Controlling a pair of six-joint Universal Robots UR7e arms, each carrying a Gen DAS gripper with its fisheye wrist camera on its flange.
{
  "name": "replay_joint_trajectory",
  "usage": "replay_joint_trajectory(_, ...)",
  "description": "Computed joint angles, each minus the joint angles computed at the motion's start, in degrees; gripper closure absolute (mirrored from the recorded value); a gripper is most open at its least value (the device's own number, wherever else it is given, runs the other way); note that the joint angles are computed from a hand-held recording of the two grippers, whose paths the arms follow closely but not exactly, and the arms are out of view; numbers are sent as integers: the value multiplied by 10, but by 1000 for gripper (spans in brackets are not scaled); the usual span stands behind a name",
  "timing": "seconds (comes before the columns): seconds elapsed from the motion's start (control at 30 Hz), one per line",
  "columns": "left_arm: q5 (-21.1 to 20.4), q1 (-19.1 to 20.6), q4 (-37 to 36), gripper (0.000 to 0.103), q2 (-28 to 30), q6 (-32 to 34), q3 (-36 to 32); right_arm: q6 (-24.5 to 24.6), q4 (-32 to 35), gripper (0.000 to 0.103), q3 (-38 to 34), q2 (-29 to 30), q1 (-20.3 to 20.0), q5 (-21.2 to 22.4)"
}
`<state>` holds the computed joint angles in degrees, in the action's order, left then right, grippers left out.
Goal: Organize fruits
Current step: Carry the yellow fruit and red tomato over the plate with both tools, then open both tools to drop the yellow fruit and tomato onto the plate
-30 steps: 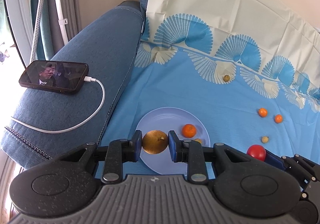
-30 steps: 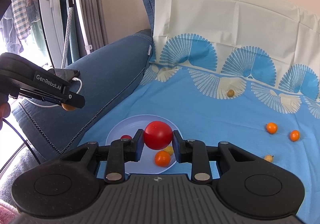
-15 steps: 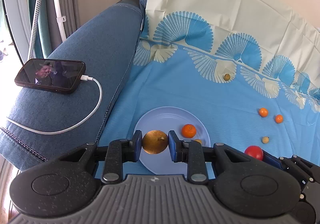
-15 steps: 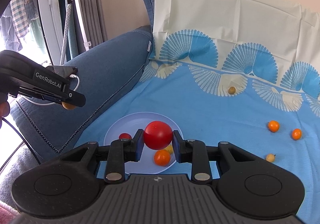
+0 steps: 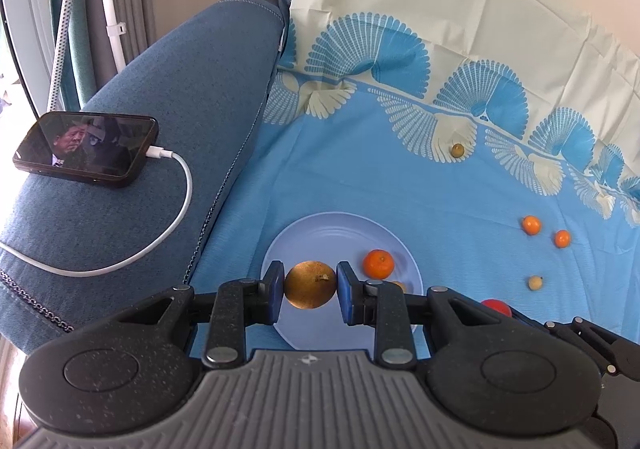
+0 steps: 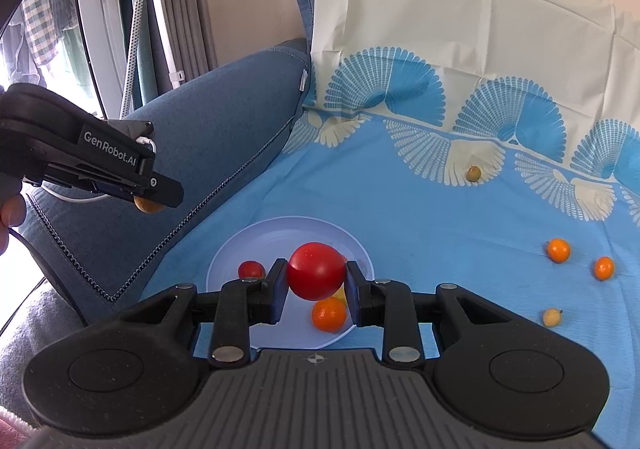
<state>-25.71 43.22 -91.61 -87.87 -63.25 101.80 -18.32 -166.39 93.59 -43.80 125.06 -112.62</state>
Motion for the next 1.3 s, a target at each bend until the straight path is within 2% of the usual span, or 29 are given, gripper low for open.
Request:
replay_joint_trajectory(0.57, -18, 64, -119, 72, 54, 102, -13, -15, 35, 72, -49, 50, -16, 6)
replay_joint_trajectory(1.2, -11, 135, -158, 72, 125, 173, -46, -46, 75, 71, -109, 120, -36, -1)
replay_joint_trajectory(1.23, -13, 136, -177, 68, 124, 190, -41, -49, 76, 71, -112, 123, -36, -1)
replay_joint_trajectory(1.27, -18, 137, -201, 51, 123, 213, -37, -54, 77, 71, -114, 125, -38, 1)
replay_joint_trajectory(1.3, -18, 136, -225, 39, 120, 232, -30, -57, 80, 71, -119, 127, -39, 3)
